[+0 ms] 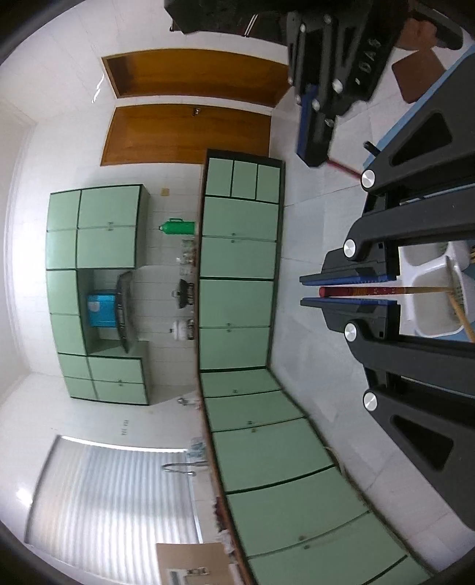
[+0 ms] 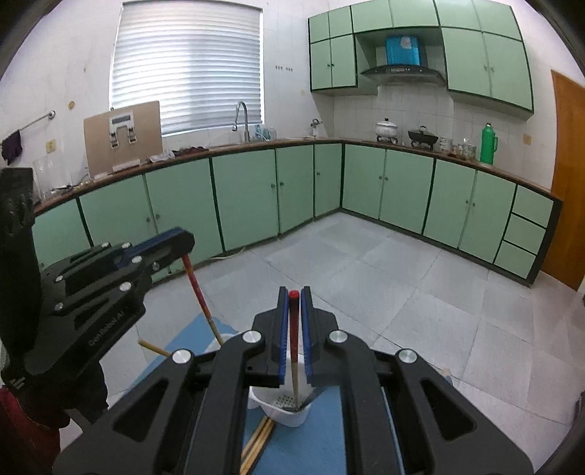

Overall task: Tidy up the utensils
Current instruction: 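Open both tools to release the chopsticks and withdraw from the holder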

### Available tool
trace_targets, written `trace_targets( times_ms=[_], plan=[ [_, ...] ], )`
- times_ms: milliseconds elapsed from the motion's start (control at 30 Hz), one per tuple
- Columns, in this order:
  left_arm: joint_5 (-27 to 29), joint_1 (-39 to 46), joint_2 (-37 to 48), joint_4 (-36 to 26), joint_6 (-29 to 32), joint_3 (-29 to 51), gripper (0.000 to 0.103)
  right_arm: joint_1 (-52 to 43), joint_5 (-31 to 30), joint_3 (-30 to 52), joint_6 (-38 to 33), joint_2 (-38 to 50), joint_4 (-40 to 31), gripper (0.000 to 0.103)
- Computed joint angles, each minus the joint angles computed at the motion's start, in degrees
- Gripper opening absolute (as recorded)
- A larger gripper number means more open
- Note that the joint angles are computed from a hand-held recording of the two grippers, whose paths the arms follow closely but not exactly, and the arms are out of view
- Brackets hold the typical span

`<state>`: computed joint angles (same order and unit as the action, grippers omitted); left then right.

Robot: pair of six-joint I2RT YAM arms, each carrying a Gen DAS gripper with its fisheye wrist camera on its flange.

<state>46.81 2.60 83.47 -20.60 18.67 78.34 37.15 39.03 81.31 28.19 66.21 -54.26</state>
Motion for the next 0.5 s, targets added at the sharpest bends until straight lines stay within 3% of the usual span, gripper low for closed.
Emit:
trace_targets(
  times_ms=[100,167,233,333,433,500],
  plan=[
    [0.97,1.46,-0.99,-0.09,0.80,-1.36,0.017,1.32,2.46,-0.26,0.91,-0.47,-0.49,0.018],
    [1.95,2.60,-2.17,-0.33,1.35,-2.21,0.030,2.75,4.88,-0.27,1.81,-1.18,-0.99,0.035],
    [3.16,3.87,-3.32,-1.11,1.72,-2.45,0.033,4.97,8.29,0.20,3.06,-1.87,-2.37,0.039],
    [5.73,6.30,-5.02,-3.46,2.01,-2.37,0.045,9.06,13.41,0.72,5.97,-3.21,-5.78,0.055],
    [8.94,9.95,-7.86,-5.89,4.04,-4.23,0.055,14.43,19.68,1.43,11.76,-3.98,-11.55,0.072],
    [11.48,12.67,-9.33,-8.77,6.50,-5.23,0.059,19.84,24.79,1.93,19.66,-3.75,-18.52,0.081]
  ],
)
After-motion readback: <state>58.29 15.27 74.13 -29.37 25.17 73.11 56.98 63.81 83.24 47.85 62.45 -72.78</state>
